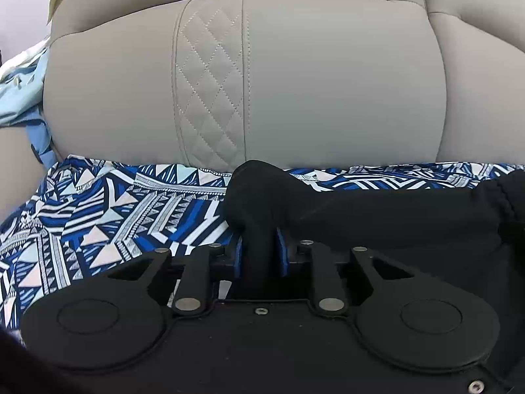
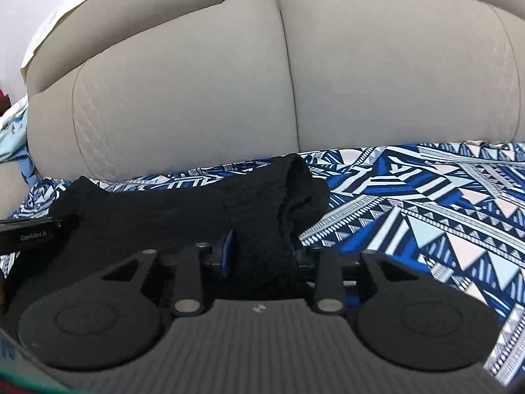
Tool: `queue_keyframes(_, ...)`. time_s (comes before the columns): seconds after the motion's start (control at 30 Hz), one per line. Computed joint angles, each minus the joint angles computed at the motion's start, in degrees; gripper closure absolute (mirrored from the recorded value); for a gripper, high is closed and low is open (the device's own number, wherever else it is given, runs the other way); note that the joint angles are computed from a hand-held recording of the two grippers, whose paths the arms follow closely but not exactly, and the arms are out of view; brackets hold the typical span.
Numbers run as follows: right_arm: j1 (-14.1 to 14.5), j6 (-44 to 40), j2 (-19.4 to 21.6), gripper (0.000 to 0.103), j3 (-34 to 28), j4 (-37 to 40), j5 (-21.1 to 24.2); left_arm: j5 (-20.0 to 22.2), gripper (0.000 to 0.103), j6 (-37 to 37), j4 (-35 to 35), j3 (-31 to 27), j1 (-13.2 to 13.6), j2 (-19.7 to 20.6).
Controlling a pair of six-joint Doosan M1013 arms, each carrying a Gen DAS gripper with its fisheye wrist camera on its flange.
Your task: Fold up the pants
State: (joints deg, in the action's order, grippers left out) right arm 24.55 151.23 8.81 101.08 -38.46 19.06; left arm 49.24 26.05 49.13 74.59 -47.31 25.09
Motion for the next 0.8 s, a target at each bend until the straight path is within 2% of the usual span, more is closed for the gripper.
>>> queue_keyframes(0.1,-0.17,0.11,0.22,0.063,-0.23,-0.03,-0.03,0.61,0.081,-0.03,1.05,-0.13,-0.2,0.23)
queue_keyframes(0.13,0.01,0.77,0.27,0.053,-0.34,-0.83,0.54,1.34,0.081,0.24,1.64,-0.38,-0.42,0.45)
queue_keyframes(0.2,0.3,0.63,0.12,0.051,-0.38,-0.95,1.11,2.99,0.08,0.56,2.48,-0.74,-0.93,0.66)
queue_keyframes(0.27,0.4,-2.31,-0.18,0.044,-0.31,0.9,1.33,5.3,0.075,0.53,3.41,-1.33,-1.43,1.07)
queue_keyframes(0.3,0.72,-3.76,-0.31,0.037,-0.33,0.85,2.07,6.14,0.074,0.43,3.63,-1.47,-1.63,1.13)
queue_keyframes(0.4,2.46,-1.21,-0.96,0.023,-0.14,-4.49,6.45,9.94,0.056,-1.01,2.69,-2.44,-2.23,1.22)
queue_keyframes(0.43,2.59,-0.79,-1.53,0.022,0.28,-4.29,6.7,11.25,0.044,-0.74,1.84,-2.9,-2.38,1.18)
queue_keyframes(0.47,2.54,-1.52,-2.29,0.021,0.82,-2.76,6.61,11.21,0.032,-0.31,1.07,-2.73,-2.46,0.8)
queue_keyframes(0.53,2.76,0.72,-3.49,0.011,1.93,-3.09,7.2,8.67,0.022,0.63,-0.98,-1.16,-2.37,-0.63)
queue_keyframes(0.6,2.83,1.74,-4.16,0.007,3.01,-2.11,7.56,7.18,0.022,0.56,-1.97,0.31,-2.77,-1.75)
queue_keyframes(0.8,5.56,7.8,-6.14,0.001,5.76,-9.9,9.91,5.45,0.016,-2.14,1.96,4.74,-5.41,-4.19)
